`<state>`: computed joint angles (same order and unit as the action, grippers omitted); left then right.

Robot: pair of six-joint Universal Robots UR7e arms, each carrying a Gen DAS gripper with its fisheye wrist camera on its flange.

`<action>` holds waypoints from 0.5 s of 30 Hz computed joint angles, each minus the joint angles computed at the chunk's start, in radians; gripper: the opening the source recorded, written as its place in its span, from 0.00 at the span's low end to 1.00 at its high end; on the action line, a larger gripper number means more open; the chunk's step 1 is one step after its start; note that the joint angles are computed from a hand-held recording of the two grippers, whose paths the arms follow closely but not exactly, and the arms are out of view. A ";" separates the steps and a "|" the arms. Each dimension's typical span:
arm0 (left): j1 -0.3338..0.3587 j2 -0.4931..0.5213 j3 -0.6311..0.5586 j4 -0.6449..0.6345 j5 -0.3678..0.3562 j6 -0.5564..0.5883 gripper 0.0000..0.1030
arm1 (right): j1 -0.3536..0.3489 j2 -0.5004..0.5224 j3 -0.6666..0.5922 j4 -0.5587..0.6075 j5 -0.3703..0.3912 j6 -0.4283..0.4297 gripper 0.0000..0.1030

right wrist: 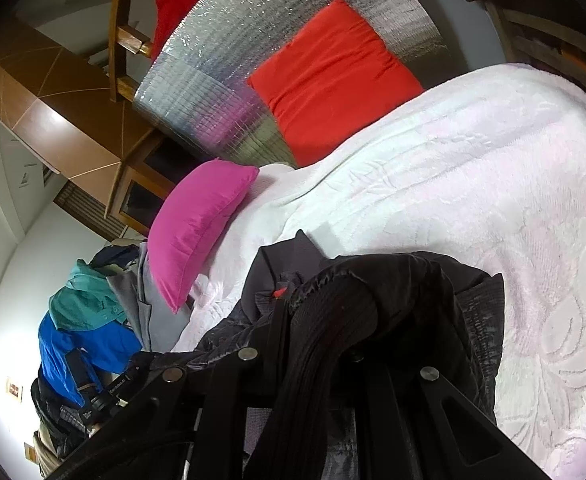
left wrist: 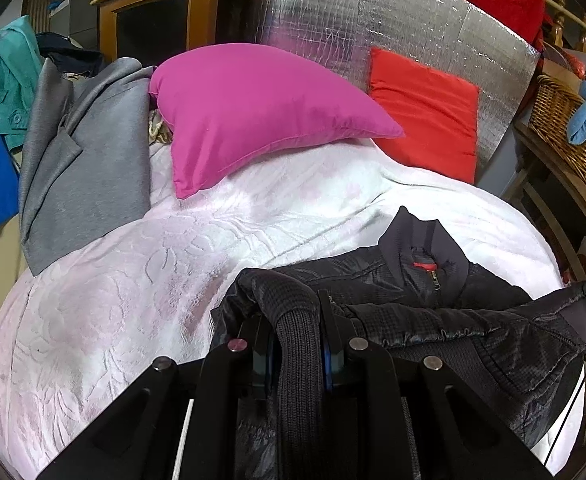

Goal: Fold large clothes

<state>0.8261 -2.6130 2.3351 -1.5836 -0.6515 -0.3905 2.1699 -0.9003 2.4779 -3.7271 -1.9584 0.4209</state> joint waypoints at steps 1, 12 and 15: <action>0.004 0.005 0.003 -0.012 -0.001 0.009 0.18 | -0.003 0.000 0.000 0.000 0.000 0.000 0.12; 0.092 0.093 0.022 -0.206 -0.033 0.136 0.18 | -0.023 -0.005 -0.022 0.026 0.007 -0.019 0.12; 0.126 0.133 0.024 -0.269 -0.045 0.175 0.18 | -0.034 0.001 -0.035 0.030 0.012 -0.023 0.12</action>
